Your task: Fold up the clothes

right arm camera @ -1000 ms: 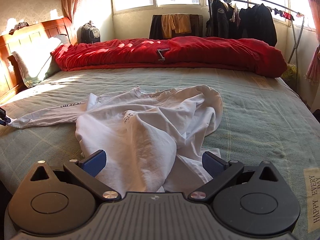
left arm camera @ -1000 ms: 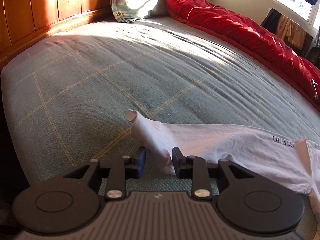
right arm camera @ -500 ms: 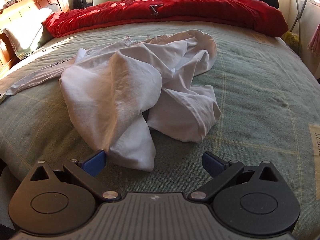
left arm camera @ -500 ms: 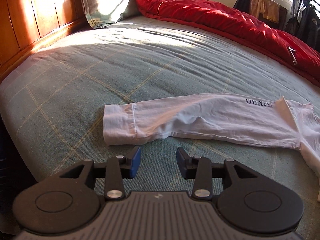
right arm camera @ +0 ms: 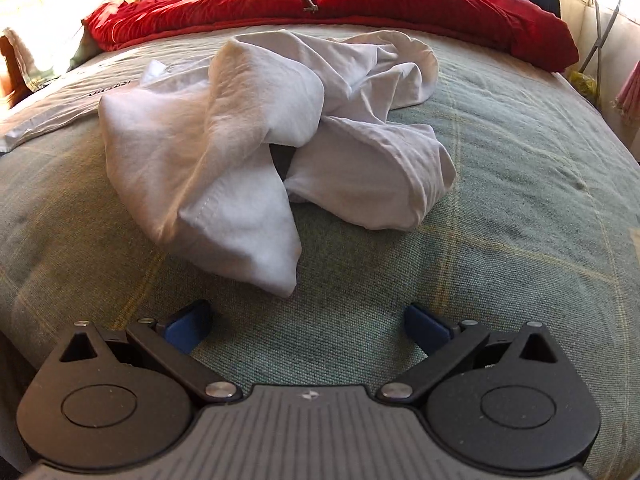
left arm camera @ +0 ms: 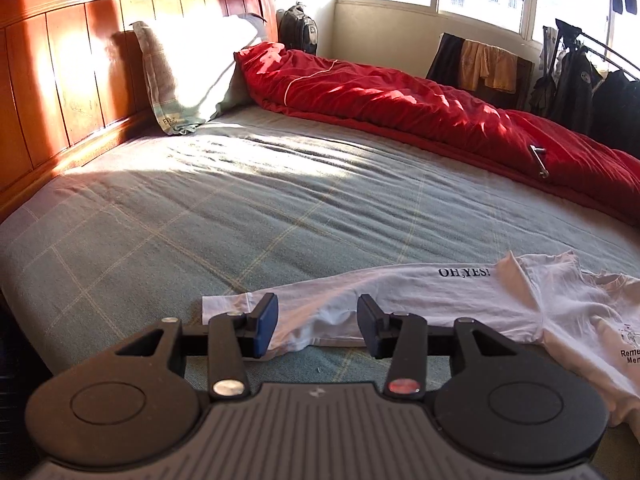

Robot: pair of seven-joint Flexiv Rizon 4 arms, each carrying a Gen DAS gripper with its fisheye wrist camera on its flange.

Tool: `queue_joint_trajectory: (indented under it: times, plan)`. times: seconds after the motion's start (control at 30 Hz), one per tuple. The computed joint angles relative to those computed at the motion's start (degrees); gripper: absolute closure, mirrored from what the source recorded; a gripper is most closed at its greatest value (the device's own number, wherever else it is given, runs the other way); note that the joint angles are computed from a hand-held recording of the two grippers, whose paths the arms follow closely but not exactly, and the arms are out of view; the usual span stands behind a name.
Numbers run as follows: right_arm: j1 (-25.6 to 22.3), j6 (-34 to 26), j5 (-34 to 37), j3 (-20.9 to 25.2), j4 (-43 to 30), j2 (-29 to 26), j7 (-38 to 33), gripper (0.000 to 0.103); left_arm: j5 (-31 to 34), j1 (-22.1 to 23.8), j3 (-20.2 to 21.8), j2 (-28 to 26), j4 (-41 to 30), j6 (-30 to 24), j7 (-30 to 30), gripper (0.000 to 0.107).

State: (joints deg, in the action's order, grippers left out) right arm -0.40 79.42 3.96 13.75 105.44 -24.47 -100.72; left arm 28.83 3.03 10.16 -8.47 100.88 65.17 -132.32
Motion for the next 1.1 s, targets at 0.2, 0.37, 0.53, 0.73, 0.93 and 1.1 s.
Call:
queue_joint_trajectory:
  times: [0.2,0.37,0.53,0.73,0.93,1.1]
  plan:
    - [-0.4,-2.4,0.5,0.6,-1.0,1.3,0.1,0.000,-1.7,3.2,2.2,-3.0,-0.1,0.0,-0.7,0.069]
    - [-6.1,-5.0,12.3,9.0,-6.0,2.9,-10.5,0.000,-9.7,7.0,2.7,-7.6,2.2,4.7,2.3,0.070]
    - [-10.3,-7.5,26.1,16.1,-12.6,4.1,-23.6,0.000,-18.0,9.2,2.4,-12.3,4.2,11.9,7.1,0.075]
    - [-9.0,-10.4,34.6,18.0,-18.8,3.7,-32.3,0.000,-23.8,9.1,2.0,-16.2,4.3,16.8,14.3,0.076]
    - [-1.7,-10.1,32.6,12.4,-19.6,3.6,-32.9,0.000,-21.6,1.5,10.4,-17.9,0.6,16.6,14.4,0.105]
    - [2.3,-10.5,32.2,8.3,-19.6,3.6,-32.2,0.000,-23.9,2.5,10.9,-19.8,-3.2,16.1,14.8,0.105]
